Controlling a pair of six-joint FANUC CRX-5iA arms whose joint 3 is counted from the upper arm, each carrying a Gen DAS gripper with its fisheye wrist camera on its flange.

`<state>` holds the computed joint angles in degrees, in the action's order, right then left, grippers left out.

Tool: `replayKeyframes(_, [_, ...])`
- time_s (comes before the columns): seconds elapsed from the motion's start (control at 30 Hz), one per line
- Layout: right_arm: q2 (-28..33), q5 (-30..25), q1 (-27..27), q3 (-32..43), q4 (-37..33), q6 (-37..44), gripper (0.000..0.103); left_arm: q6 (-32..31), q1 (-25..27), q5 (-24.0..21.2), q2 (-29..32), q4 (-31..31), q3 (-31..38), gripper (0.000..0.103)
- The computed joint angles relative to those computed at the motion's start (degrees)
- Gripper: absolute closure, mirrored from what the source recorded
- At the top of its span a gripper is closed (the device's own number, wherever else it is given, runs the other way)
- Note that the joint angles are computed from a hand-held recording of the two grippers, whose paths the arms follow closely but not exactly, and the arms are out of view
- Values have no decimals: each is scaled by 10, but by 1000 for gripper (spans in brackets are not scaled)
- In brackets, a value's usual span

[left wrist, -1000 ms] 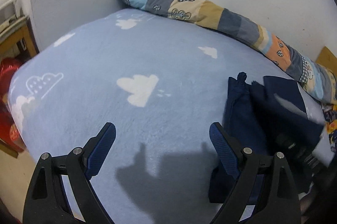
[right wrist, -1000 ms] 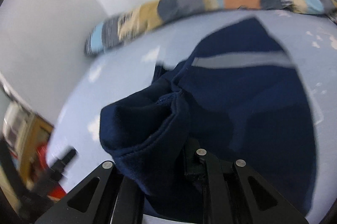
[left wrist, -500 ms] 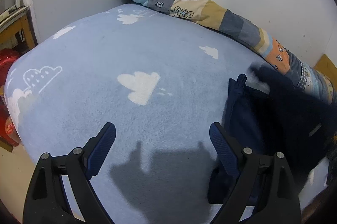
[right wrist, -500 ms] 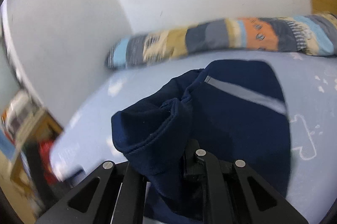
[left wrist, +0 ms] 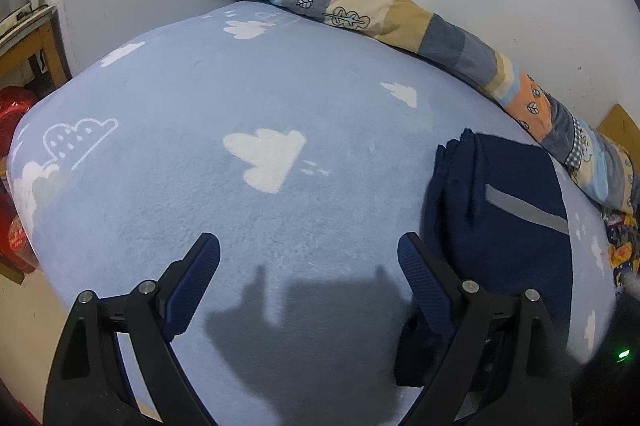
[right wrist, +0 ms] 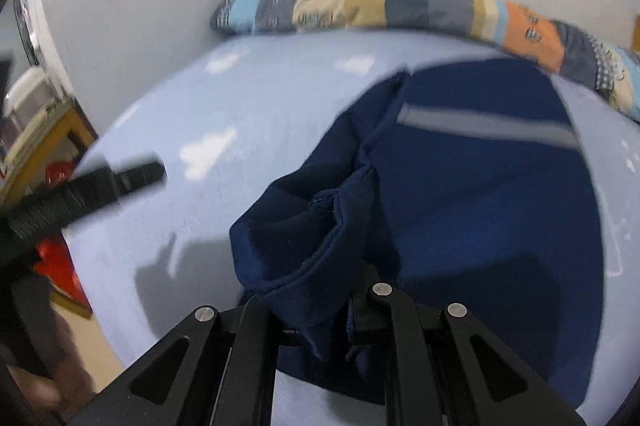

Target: Fold large clothes

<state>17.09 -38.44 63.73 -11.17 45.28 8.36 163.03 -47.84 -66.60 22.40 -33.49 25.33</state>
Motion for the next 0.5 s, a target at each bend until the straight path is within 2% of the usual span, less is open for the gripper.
replayKeyframes(0.07, [16,-1,-1,14,-56,56,87,-3,-2,-1,2,0,2,11])
replayKeyframes(0.13, [12,9,0,-3,-22,35,84,-4,-2,-3,3,0,3,11])
replayKeyframes(0.2, [9,21,-1,1,-44,53,67,-1,-1,-4,1,1,2,11])
replayKeyframes(0.27, [8,14,3,9,-62,76,62,6,2,-1,-1,4,-2,11])
replayKeyframes(0.3, [5,19,4,13,-81,100,52,10,3,2,-2,6,-4,11])
replayKeyframes(0.37, [-6,44,8,12,-127,148,44,11,6,5,-2,9,-5,11])
replayKeyframes(0.5, [-31,52,13,18,-239,255,43,13,6,17,-7,9,-11,11])
